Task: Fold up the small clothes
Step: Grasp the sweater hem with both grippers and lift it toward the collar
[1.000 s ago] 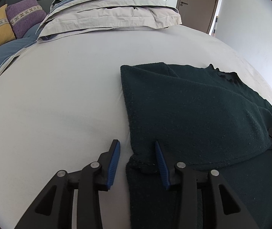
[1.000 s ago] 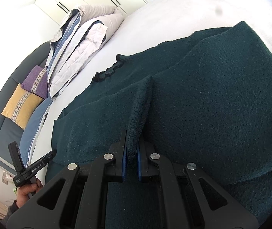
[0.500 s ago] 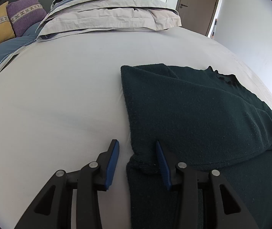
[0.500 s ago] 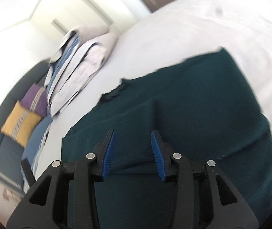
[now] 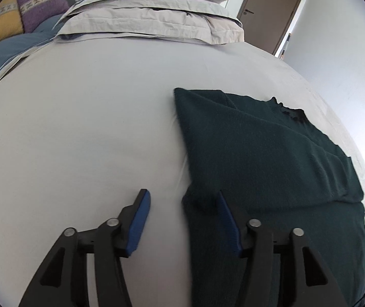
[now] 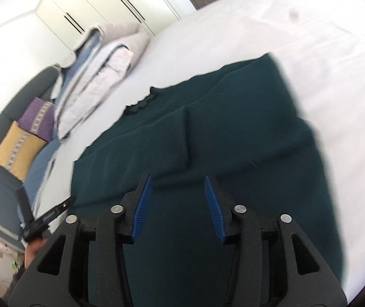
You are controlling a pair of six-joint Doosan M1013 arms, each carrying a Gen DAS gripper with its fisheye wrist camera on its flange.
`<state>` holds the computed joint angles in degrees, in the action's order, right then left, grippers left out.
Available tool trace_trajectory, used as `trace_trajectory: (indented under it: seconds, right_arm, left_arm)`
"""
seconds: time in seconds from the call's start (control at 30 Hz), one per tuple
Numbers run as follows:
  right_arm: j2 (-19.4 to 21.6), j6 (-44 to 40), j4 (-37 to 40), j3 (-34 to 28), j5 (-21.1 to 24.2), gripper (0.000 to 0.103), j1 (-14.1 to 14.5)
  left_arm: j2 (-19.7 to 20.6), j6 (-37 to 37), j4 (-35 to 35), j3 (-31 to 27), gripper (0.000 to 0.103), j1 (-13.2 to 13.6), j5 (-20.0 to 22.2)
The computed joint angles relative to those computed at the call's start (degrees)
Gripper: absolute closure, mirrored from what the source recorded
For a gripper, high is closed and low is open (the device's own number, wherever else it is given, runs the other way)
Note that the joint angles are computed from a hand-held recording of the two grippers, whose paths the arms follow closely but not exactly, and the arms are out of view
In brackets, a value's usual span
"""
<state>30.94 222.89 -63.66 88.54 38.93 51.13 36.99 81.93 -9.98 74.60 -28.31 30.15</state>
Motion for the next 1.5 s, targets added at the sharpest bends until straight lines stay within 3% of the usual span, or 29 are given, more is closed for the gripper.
trace_trajectory:
  seconds: [0.13,0.27,0.53,0.73,0.9,1.1,1.27,1.3,1.5]
  right_arm:
    - [-3.6,8.0,-3.1,5.7,2.9,0.055,4.9]
    - [-5.7,12.1,-1.3,9.2,4.6,0.055,8.9]
    - [-7.2,22.8,-2.5,13.7,5.5,0.055,14.4]
    - [-8.0,25.2,-3.5,15.5,4.0,0.055,15.8]
    - [-8.8,22.8,-1.6,15.8,3.0,0.055,16.3]
    - [-10.1,21.0,2.6,17.0,3.1,0.055,17.3]
    - [-11.0,23.2,3.3,18.8,1.5,0.055,17.7]
    - [-11.2,23.0,3.7,19.0,1.1,0.055,17.6]
    - [-11.8,22.6,5.2,20.0,-3.2,0.055,16.2]
  left_arm:
    - [-5.5,11.2,-13.2,8.0,0.043,1.5,-0.1]
    - [-10.6,19.1,-25.7,16.7,0.043,2.9,2.0]
    - [-16.0,26.3,-38.3,26.3,0.043,3.0,4.7]
    - [-16.0,28.5,-38.4,26.8,0.046,2.3,9.0]
    - [-15.1,27.0,-39.3,26.0,0.065,2.6,11.9]
    - [-14.4,27.5,-41.8,26.1,0.067,2.6,12.0]
    - [-14.9,26.8,-40.0,26.5,0.083,2.6,11.7]
    - [-14.9,26.3,-39.3,26.6,0.090,2.6,11.6]
    - [-15.5,27.3,-39.1,27.3,0.094,3.2,11.5]
